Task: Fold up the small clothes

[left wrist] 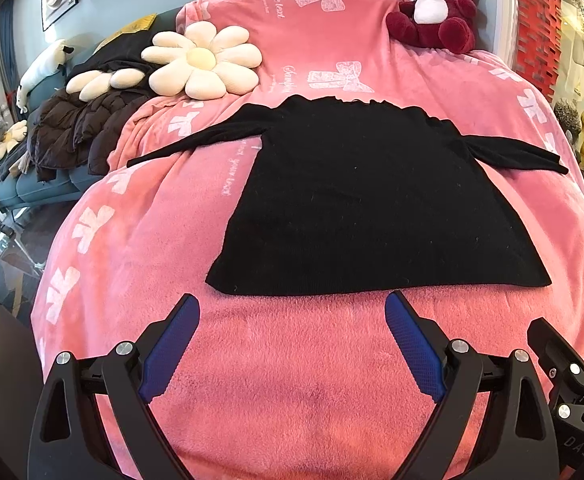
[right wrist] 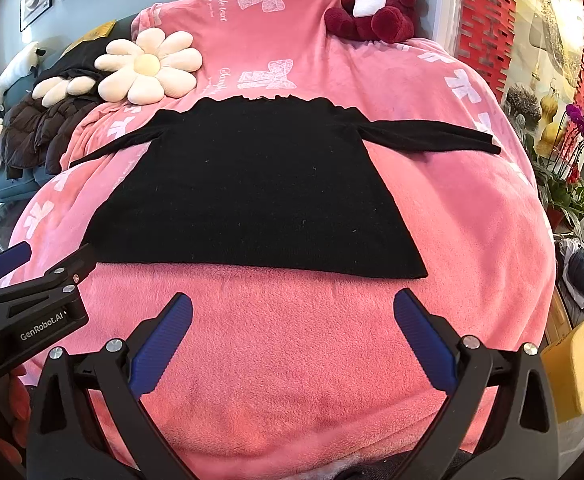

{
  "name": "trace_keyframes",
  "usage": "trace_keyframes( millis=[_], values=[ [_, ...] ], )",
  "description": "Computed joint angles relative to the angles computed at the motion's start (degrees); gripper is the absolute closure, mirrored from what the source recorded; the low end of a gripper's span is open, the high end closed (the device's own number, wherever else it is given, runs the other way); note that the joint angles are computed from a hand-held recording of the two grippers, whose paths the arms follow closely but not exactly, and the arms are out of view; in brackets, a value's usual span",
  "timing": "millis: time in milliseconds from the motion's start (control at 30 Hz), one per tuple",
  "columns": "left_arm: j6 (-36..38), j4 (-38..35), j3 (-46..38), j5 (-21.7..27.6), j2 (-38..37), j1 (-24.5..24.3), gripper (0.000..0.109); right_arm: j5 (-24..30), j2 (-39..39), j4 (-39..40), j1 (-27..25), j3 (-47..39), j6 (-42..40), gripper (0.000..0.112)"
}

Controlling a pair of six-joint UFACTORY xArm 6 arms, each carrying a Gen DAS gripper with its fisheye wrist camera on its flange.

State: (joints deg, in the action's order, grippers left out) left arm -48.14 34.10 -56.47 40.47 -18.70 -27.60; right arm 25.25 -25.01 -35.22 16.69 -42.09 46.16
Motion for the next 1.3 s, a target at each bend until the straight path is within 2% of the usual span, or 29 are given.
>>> trace_keyframes(
  millis=[967, 1100, 1167, 1300],
  values=[
    [-0.1, -0.1, -0.7, 0.5, 0.5, -0.3, 0.017, 0.4, 0.1, 0.4, 0.1, -0.2, -0.2, 0.014],
    [0.6, -1.7, -0.1, -0.4, 0.0, 0.3, 0.017, 2.8, 0.9, 4.5, 0.0, -1.5, -2.9, 0.014],
    [0.9, -3.0, 0.7, -1.5, -0.9, 0.8, 0.017, 5.4, 2.0, 9.2, -0.8, -3.5, -6.6, 0.014],
    [2.1, -7.1, 1.7, -3.4, -1.7, 2.4, 0.017, 4.4, 5.8, 11.7, -5.6, -8.1, -11.9, 0.014]
  ],
)
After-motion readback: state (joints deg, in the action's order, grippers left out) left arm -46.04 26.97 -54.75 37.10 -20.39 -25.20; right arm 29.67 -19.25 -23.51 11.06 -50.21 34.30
